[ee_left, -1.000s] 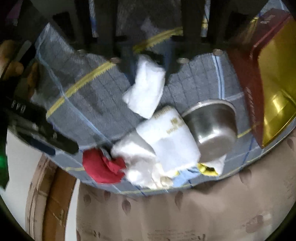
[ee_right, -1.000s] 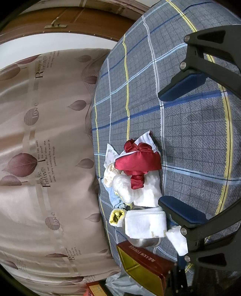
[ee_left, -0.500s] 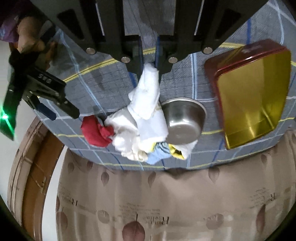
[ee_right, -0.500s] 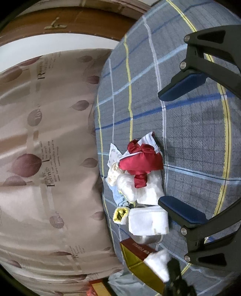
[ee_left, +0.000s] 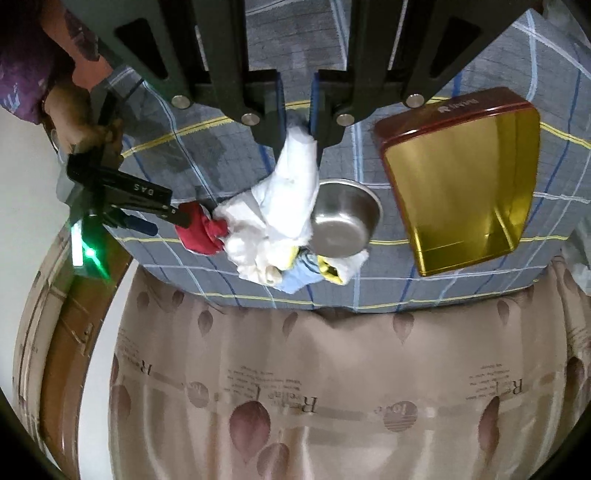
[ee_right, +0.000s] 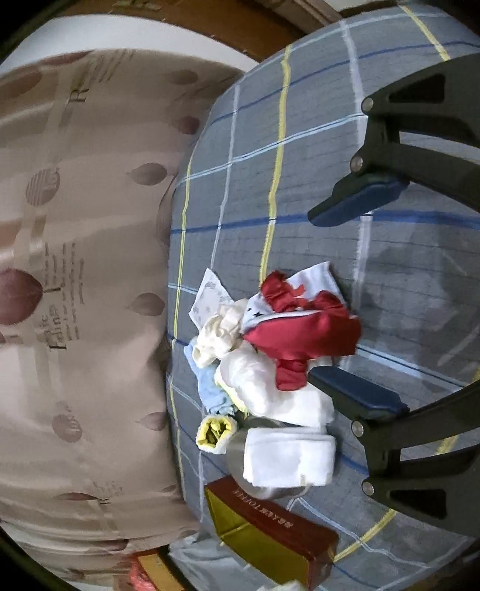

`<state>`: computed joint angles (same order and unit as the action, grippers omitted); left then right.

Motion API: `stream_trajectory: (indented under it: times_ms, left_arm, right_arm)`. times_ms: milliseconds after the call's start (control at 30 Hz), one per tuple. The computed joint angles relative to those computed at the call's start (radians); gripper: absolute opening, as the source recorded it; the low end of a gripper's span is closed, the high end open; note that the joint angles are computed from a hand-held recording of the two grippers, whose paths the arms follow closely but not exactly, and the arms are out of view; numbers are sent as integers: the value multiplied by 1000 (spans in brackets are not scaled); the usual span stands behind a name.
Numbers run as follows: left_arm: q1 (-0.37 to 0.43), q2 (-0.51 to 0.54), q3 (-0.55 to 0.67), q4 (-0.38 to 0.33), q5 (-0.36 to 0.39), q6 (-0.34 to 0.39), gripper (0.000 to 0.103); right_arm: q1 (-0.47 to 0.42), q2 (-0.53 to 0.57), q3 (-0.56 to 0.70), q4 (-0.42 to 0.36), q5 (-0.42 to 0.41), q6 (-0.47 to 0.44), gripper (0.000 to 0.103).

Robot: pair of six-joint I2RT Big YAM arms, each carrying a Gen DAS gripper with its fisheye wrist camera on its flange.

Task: Organize soft objects
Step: 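Carry the white cloth into the gold tin with left tool while right tool grasps red-and-white cloth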

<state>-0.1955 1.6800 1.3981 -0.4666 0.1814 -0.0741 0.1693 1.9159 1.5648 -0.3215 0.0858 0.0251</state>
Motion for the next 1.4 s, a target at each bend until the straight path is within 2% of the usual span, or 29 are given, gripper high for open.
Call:
stream_trajectory:
  times_ms: [167, 400, 500, 567, 700, 767, 867, 967, 1100, 1200, 1267, 1333, 1400]
  left_arm:
    - [40, -6, 14, -19, -25, -1, 10]
    - [125, 54, 107, -81, -66, 17, 10]
    - [154, 104, 170, -114, -83, 31, 10]
    - [169, 145, 223, -141, -104, 47, 10]
    - [189, 238, 341, -193, -144, 89, 10]
    - [196, 294, 412, -226, -175, 104, 10]
    - [213, 376, 521, -291, -188, 97, 10]
    - [226, 432, 599, -339, -189, 103, 13]
    - [234, 479, 663, -371, -209, 113, 14]
    - [240, 502, 703, -404, -213, 104, 21]
    - [242, 503, 707, -405, -211, 96, 35]
    - [241, 498, 707, -406, -220, 87, 39]
    - [241, 470, 669, -365, -200, 90, 41]
  right_arm:
    - [0, 58, 104, -103, -5, -22, 75]
    - [0, 96, 155, -159, -28, -18, 74]
    - [-1, 111, 176, -185, -44, -20, 65]
    - [-2, 120, 188, -201, -57, -22, 52]
    - [0, 133, 206, -218, -73, -31, 41]
    - [2, 135, 213, -225, -81, -38, 27]
    - [5, 136, 221, -229, -85, -46, 21]
    - [0, 137, 229, -238, -103, -39, 18]
    - [-9, 124, 218, -223, -118, -20, 17]
    - [-15, 106, 200, -207, -124, -12, 17]
    - [-18, 91, 184, -194, -125, -6, 17]
    - [-24, 76, 173, -189, -131, -1, 17]
    - [-27, 59, 159, -178, -132, 6, 17]
